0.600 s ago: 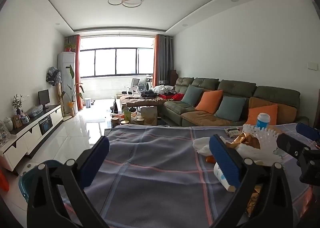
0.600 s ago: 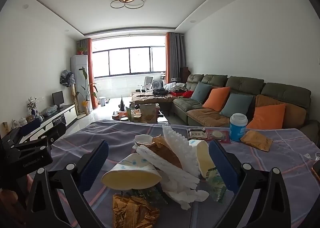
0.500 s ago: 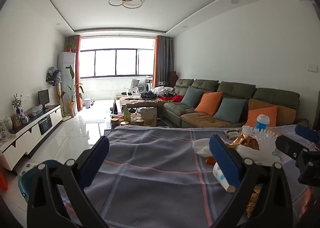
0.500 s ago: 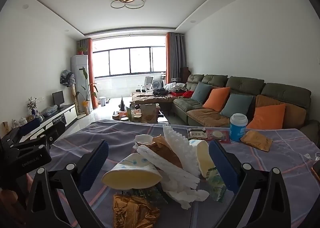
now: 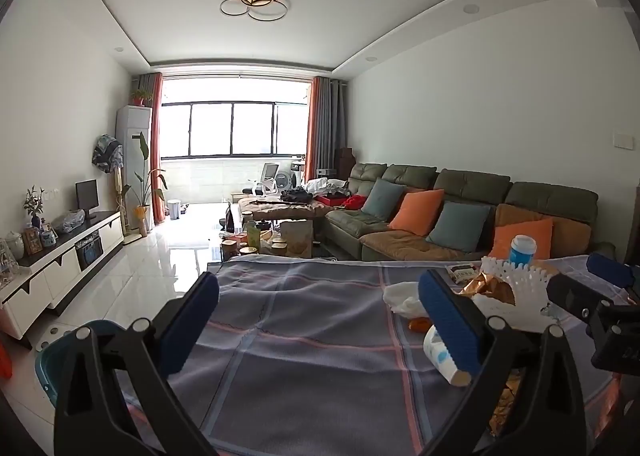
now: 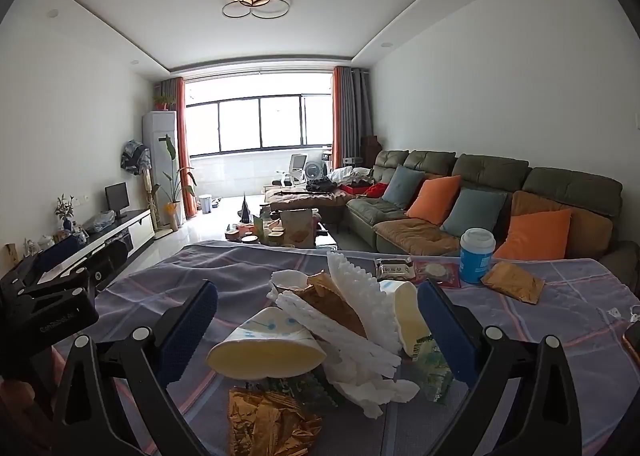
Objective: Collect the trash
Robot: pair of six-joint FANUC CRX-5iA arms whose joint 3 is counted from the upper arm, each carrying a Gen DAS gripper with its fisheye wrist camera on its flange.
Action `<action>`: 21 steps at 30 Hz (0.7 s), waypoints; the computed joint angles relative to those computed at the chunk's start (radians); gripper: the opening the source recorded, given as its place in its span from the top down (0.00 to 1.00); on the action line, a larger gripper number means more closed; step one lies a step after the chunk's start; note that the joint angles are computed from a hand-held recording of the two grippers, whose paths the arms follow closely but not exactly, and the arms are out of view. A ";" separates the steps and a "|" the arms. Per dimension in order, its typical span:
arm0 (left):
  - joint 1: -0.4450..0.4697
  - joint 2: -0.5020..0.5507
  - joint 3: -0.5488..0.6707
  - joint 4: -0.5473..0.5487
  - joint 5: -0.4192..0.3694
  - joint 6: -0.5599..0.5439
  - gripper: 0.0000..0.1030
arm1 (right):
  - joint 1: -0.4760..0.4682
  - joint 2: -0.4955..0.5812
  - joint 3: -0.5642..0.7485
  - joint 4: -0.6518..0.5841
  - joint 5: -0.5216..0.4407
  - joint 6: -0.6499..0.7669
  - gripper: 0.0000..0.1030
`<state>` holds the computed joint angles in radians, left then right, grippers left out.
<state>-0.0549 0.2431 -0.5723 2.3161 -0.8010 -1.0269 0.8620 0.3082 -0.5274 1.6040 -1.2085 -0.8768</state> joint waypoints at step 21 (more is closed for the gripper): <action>0.013 -0.007 -0.017 -0.004 -0.035 -0.004 0.03 | 0.015 -0.005 0.007 -0.012 -0.010 0.008 0.04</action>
